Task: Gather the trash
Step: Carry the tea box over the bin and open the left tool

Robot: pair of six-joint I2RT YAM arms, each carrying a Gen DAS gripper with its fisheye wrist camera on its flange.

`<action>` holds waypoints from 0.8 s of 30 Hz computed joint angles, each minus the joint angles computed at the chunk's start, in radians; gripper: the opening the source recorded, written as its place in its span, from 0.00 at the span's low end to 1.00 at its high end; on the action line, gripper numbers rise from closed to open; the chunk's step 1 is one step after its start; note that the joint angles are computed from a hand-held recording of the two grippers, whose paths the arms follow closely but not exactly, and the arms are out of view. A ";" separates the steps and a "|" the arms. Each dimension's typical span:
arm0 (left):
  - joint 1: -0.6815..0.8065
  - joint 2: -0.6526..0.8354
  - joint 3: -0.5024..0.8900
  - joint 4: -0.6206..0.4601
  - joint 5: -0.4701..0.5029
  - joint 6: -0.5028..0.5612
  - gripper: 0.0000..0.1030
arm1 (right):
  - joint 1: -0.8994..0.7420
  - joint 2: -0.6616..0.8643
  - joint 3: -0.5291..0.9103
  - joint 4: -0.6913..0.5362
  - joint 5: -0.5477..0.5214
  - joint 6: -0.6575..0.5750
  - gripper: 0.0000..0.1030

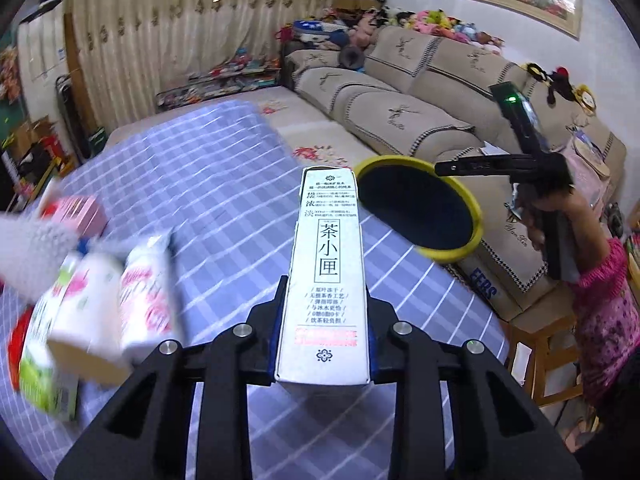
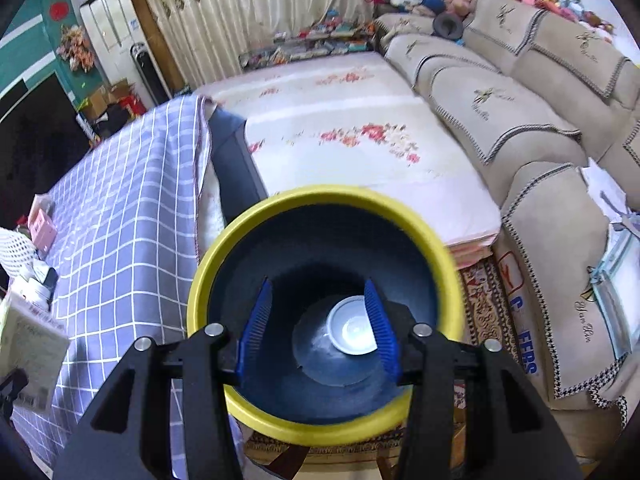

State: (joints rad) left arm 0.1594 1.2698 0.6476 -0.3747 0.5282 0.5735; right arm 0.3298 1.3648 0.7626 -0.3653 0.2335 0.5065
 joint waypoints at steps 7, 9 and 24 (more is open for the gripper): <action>-0.302 0.167 0.170 0.086 -0.081 -0.161 0.30 | -0.088 -0.236 -0.097 -0.092 0.021 -0.023 0.45; -0.386 0.255 0.234 0.107 -0.106 -0.204 0.30 | -0.127 -0.277 -0.120 -0.107 0.010 -0.035 0.45; -0.688 0.883 0.751 0.004 -0.327 -0.326 0.31 | -0.376 -0.349 -0.241 -0.077 -0.122 -0.142 0.46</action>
State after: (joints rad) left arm -0.5281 2.1525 1.3986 -0.3706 0.2015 0.2479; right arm -0.0462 1.0158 0.5220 -0.4418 0.1111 0.3646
